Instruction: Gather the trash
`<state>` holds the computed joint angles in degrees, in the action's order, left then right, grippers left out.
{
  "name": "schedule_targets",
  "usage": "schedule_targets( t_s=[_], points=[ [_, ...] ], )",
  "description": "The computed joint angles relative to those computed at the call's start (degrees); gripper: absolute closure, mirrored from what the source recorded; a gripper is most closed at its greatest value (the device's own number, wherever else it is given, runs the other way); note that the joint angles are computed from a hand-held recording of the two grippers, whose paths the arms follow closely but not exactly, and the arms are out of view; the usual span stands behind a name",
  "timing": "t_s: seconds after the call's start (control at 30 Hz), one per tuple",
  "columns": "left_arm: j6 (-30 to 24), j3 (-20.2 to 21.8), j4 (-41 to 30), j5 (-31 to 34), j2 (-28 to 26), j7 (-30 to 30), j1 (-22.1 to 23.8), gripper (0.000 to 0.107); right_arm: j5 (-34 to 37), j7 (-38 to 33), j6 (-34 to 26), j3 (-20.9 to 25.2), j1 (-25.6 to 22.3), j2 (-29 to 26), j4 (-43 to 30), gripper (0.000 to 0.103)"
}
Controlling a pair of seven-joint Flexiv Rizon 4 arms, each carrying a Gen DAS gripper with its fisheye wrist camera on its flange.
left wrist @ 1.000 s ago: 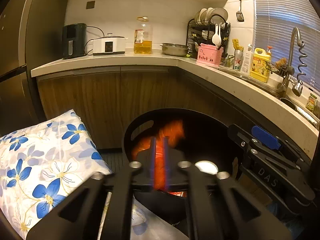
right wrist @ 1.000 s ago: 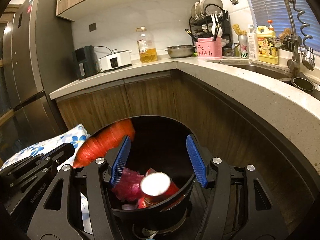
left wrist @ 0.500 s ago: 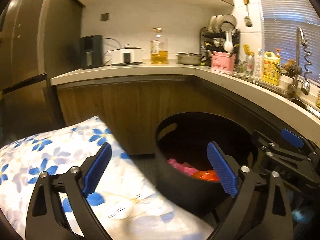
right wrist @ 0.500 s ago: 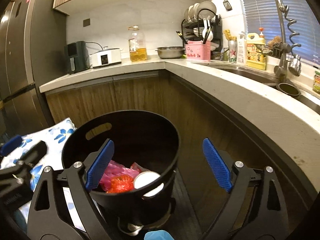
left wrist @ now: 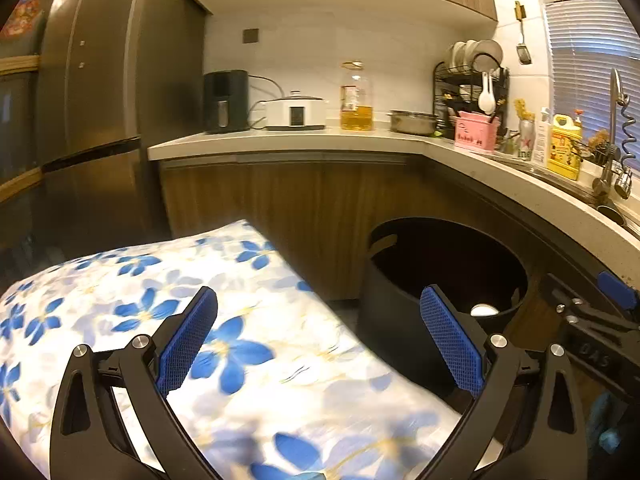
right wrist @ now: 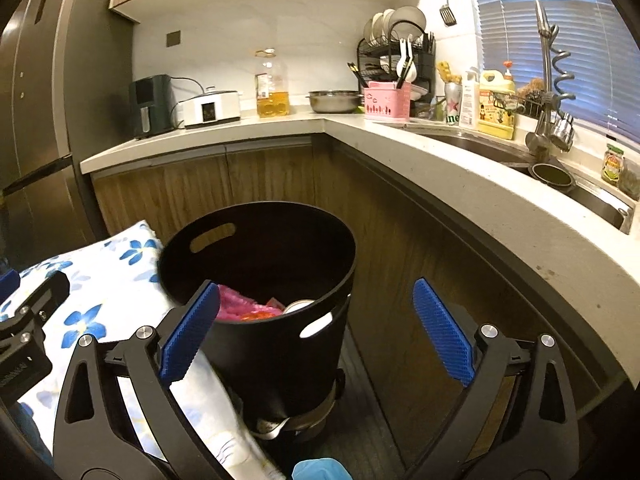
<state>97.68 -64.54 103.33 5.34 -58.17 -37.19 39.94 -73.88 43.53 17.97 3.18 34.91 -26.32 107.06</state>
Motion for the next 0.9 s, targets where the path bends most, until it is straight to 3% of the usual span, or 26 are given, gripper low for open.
schedule_targets(
  t_s=[0.3, 0.9],
  points=[
    [1.6, -1.2, 4.5, 1.8, 2.1, -2.4, 7.0, 0.01, 1.0, -1.9, -3.1, 1.0, 4.4, -1.1, -3.3, 0.006],
    [-0.2, -8.5, 12.8, 4.9, 0.0, -1.2, 22.7, 0.01, 3.9, -4.4, -11.6, 1.1, 14.5, -5.3, -11.3, 0.006]
  ],
)
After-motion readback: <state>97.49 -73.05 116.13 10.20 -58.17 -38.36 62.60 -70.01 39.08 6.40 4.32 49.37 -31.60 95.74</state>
